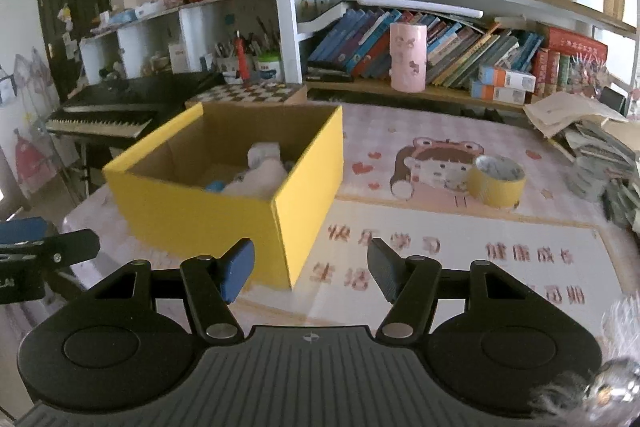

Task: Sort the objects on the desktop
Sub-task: 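Raise both open grippers out of the yellow box, then move both open grippers across the table toward the yellow tape roll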

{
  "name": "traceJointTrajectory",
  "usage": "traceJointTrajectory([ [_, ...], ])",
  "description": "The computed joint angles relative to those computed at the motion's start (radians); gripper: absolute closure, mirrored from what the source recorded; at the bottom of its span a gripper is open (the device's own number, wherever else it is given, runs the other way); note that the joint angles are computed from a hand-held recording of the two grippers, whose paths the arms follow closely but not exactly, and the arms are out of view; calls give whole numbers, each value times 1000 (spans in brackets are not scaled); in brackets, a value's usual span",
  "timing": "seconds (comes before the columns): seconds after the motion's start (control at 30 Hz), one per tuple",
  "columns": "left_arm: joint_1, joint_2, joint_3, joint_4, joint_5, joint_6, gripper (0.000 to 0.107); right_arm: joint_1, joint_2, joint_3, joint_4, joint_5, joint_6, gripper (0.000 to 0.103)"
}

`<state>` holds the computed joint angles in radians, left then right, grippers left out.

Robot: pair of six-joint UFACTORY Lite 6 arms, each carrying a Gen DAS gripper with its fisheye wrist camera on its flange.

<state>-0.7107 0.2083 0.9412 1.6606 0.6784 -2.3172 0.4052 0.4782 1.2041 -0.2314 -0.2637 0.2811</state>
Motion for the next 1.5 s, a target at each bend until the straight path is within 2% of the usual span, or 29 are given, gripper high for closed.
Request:
traceJointTrajectory([
  [0.43,-107,-55,-134,-64,14,-50,18,74,-141,-284,219,-55,-168,39],
  [0.8,-147,-63,-179,-42,-5,-117,18,122,-195,-375,394,-63,-323,34],
  [1.17,-158,-21,-155,18,-52,-164,18,122,-239,-434,602,-65,-498,29],
  [1.5,-160,36,-100,71,-104,-166,18,94,-276,-498,690,-85,-542,28],
])
